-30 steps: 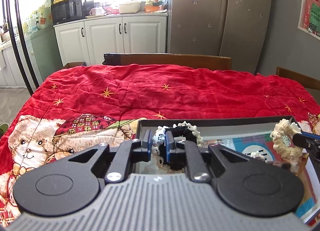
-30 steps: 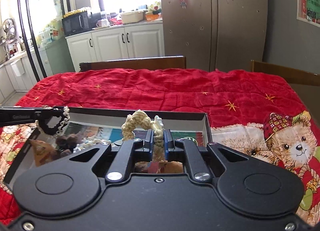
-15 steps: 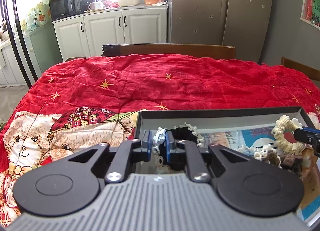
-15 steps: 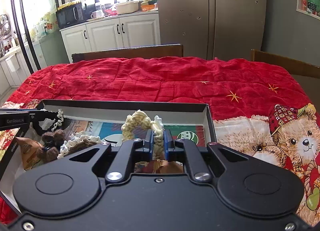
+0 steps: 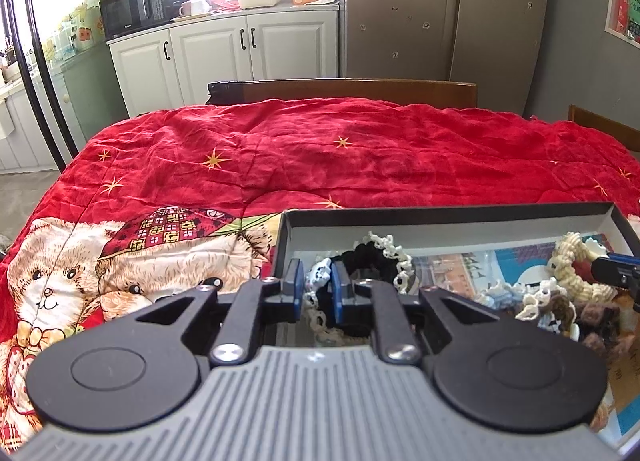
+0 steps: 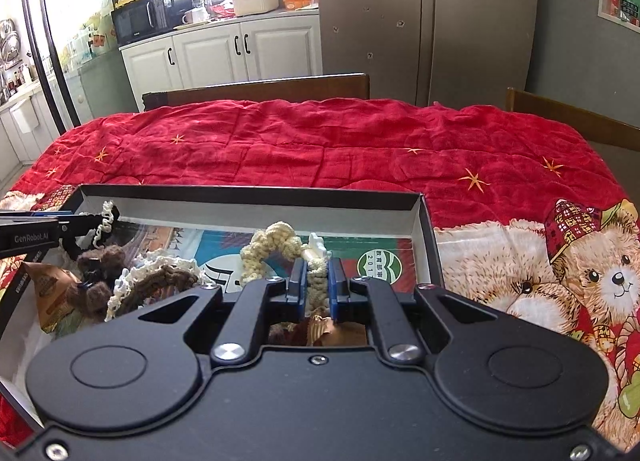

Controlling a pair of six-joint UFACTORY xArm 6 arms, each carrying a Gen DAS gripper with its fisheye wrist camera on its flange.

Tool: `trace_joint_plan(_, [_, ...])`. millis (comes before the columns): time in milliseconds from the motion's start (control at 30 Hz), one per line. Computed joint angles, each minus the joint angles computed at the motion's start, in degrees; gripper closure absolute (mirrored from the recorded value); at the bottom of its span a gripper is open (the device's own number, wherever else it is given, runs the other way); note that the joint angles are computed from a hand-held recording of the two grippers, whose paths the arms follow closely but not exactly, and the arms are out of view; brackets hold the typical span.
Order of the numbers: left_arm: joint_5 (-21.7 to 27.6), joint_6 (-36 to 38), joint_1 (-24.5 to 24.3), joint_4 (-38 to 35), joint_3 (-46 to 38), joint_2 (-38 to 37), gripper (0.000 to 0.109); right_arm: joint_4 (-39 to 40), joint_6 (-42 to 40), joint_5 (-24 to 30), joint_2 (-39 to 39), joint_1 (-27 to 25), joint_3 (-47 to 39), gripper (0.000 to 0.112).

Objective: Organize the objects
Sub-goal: 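Open both tools to drop the scrunchie and rope ring into the box, then grasp the red lighter with the left tool while the right tool grasps a teal binder clip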

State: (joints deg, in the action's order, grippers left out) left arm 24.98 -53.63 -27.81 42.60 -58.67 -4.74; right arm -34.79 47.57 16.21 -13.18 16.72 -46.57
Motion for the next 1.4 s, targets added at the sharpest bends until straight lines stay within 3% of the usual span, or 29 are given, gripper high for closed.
trace_joint_plan(100, [0.11,-0.41,-0.1,0.6,0.04,-0.04,0.076,-0.07,-0.09,0.11,0.31,0.01,-0.02,0.101])
trace_joint_plan(133, [0.2,-0.59,-0.16,0.91,0.01,-0.06,0.069,0.0,-0.1,0.13,0.33,-0.01,0.02,0.101])
trace_joint_plan(500, [-1.03,0.37,-0.39,0.71,0.77,-1.08,0.054,-1.62,1.29,-0.48,-0.35,-0.13,0.59,0.095])
trace_joint_plan(667, [-1.09,-2.28,-1.03,4.37,1.22,-2.47,0.045,-3.21,2.41,-0.97,-1.85,-0.17,1.12,0.092])
trace_joint_plan(733, [0.14,-5.28,-1.6,8.73,1.22,-3.23,0.036,-2.74,1.9,-1.39,-2.8,-0.13,1.63,0.09])
trace_joint_plan(1100, [-0.38,-4.72,-2.26,9.59,6.03,-9.99,0.034,-2.06,-0.82,0.01,-11.2,1.79,6.27,0.088])
trace_joint_plan(1400, [-1.35,1.49,-3.65,5.28,14.63,-20.11,0.033,2.55,-9.22,5.28,-23.73,7.6,12.68,0.088])
